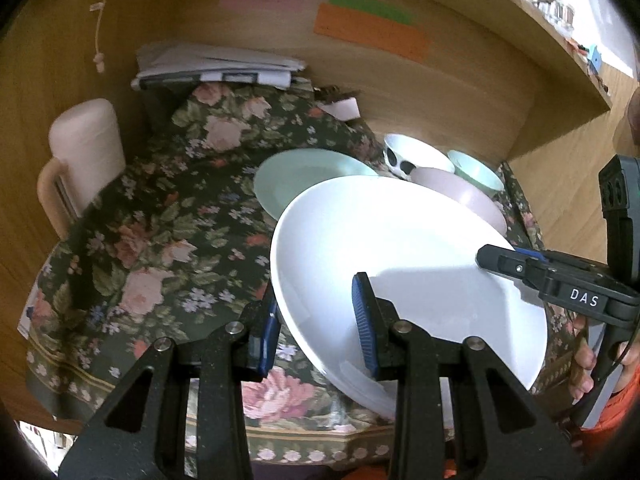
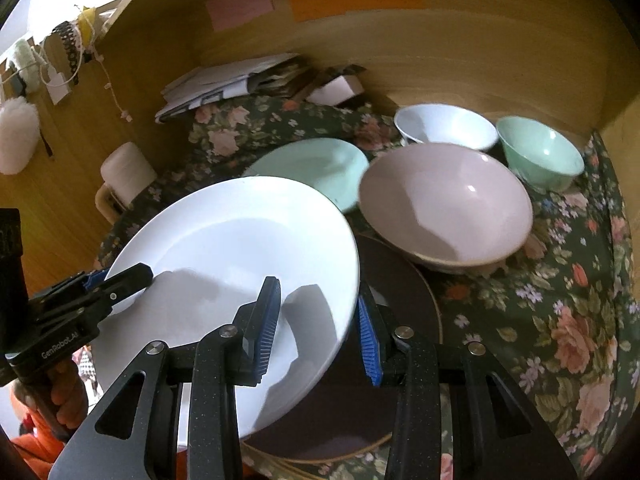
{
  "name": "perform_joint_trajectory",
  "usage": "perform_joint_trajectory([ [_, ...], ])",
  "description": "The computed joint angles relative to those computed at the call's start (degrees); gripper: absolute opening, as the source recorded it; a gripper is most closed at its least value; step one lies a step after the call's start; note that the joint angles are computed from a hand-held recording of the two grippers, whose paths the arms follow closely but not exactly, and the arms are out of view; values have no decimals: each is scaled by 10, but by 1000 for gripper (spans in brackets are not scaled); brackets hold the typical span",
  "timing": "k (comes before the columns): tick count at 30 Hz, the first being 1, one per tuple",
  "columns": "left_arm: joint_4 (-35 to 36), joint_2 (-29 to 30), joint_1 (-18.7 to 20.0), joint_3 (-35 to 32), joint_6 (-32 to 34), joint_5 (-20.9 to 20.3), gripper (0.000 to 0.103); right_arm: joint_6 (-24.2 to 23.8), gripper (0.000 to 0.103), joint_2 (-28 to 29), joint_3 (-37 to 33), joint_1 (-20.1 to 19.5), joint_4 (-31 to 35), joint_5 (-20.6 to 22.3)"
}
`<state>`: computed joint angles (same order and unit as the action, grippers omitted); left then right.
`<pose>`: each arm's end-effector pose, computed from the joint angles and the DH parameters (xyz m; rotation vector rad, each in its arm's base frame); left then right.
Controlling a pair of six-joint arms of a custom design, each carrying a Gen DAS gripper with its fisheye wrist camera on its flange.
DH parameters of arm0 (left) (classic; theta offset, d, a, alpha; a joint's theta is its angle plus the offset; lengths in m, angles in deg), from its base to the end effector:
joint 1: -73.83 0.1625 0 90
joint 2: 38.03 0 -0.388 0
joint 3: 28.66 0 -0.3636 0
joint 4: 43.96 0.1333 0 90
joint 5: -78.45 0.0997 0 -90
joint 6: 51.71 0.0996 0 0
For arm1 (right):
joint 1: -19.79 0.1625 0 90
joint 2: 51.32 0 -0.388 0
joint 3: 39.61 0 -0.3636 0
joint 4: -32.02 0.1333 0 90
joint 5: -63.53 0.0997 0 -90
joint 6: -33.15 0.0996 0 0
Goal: Organize plates and bowls
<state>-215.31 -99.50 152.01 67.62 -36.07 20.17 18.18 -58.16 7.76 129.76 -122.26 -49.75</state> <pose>0.0560 -0.6389 0.3099 0.2835 2.3903 -1.0043 0.3580 -0.7101 -0.0712 0.6980 -2.6067 0.5906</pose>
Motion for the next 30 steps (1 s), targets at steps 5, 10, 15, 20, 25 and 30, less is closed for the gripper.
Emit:
perform_joint_trajectory([
  [5, 14, 12, -2, -3, -2, 2, 34, 18, 34, -13, 27, -10, -6, -4],
  [10, 27, 24, -1, -6, -10, 2, 34, 35, 34, -25, 52, -18, -15, -1],
  [15, 42, 32, 3, -11, -20, 2, 34, 47, 34, -25, 56, -24, -8, -4],
  [20, 54, 41, 6, -18, -28, 2, 34, 55, 34, -24, 55, -29, 1, -5],
  [25, 62, 47, 10, -23, -31, 2, 34, 54, 34, -17, 40, -31, 16, -12],
  [30, 64, 51, 11, -26, -28, 3, 34, 51, 34, -10, 25, -34, 27, -14],
])
